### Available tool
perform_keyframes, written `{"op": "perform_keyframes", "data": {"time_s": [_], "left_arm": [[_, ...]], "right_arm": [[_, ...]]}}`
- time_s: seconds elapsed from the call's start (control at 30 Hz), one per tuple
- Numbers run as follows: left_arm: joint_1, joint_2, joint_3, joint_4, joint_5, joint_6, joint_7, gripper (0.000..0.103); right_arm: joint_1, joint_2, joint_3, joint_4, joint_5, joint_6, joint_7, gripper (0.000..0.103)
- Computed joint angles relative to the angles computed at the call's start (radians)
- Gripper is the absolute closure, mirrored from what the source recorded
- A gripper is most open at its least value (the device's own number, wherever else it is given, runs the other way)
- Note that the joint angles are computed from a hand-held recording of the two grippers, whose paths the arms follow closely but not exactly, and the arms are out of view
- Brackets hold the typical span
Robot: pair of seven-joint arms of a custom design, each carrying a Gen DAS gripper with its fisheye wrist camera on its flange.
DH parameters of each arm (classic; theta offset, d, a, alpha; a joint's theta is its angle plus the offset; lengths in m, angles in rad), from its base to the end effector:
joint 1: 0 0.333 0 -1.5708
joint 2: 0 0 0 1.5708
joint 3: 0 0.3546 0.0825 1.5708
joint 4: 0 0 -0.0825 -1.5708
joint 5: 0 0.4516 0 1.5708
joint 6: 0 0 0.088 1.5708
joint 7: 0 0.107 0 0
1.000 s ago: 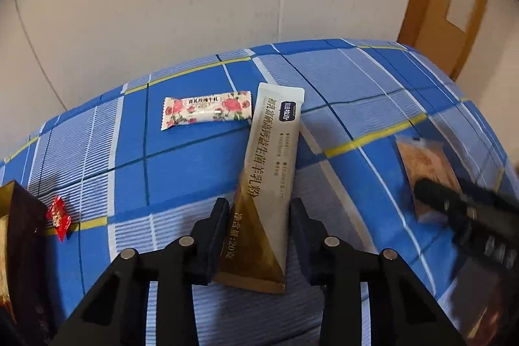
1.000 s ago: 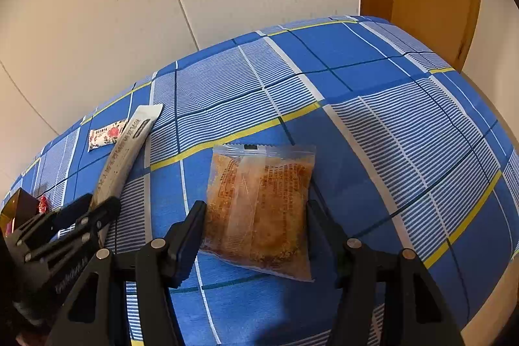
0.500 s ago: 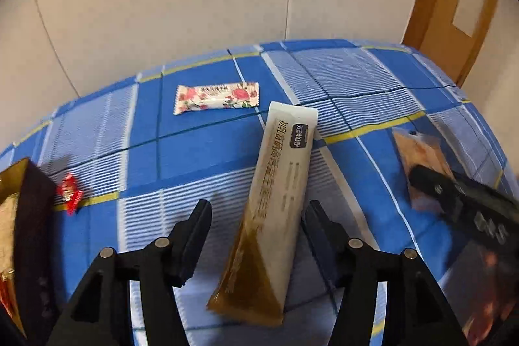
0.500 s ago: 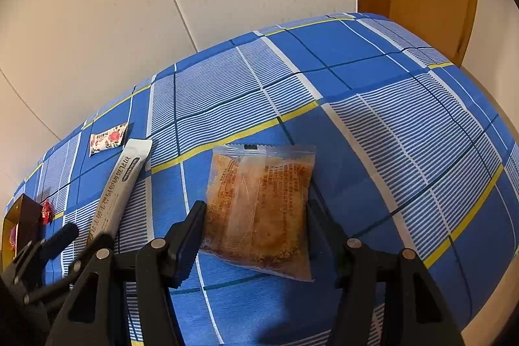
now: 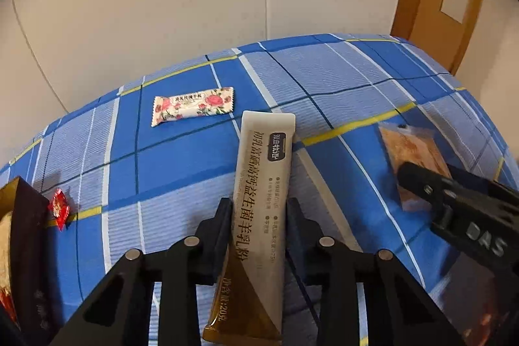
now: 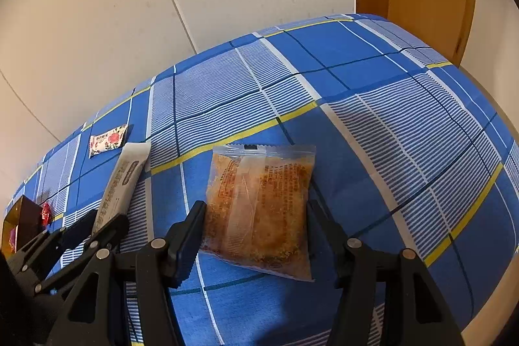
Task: Organize snacks
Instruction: 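Carry the stick pack over the gold tray with the left tool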
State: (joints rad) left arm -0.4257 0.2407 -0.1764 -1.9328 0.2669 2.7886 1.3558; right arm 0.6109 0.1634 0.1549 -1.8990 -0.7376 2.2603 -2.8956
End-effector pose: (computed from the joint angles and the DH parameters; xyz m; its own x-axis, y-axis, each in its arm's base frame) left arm 0.5876 -0.4089 0.4347 -0.5410 -0.8393 -0.0532 -0.6628 0.4645 -0.5873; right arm 0.5102 0.4598 0.4483 -0.5288 -0.8245 -0.2014 -0.6410 0.5435 -0.5420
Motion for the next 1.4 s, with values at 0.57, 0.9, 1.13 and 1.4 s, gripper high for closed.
{"op": "perform_keyframes", "data": {"time_s": [0.57, 0.9, 1.13, 1.4], "left_arm": [[0.124, -0.202, -0.107, -0.247, -0.587, 0.125, 0.408, 0.071], [0.109, -0.321, -0.068, -0.343, -0.763, 0.163, 0.53, 0.071], [0.081, -0.413, 0.008, -0.384, -0.965, 0.168, 0.669, 0.071], [0.162, -0.499, 0.035, -0.458, -0.884, 0.163, 0.566, 0.071]], "right_arm": [[0.023, 0.027, -0.002, 0.041, -0.011, -0.072, 0.009, 0.041], [0.028, 0.028, -0.002, 0.043, -0.019, -0.085, 0.012, 0.041], [0.029, 0.031, -0.002, 0.048, -0.023, -0.095, 0.007, 0.041], [0.029, 0.03, -0.002, 0.046, -0.025, -0.093, 0.01, 0.041]]}}
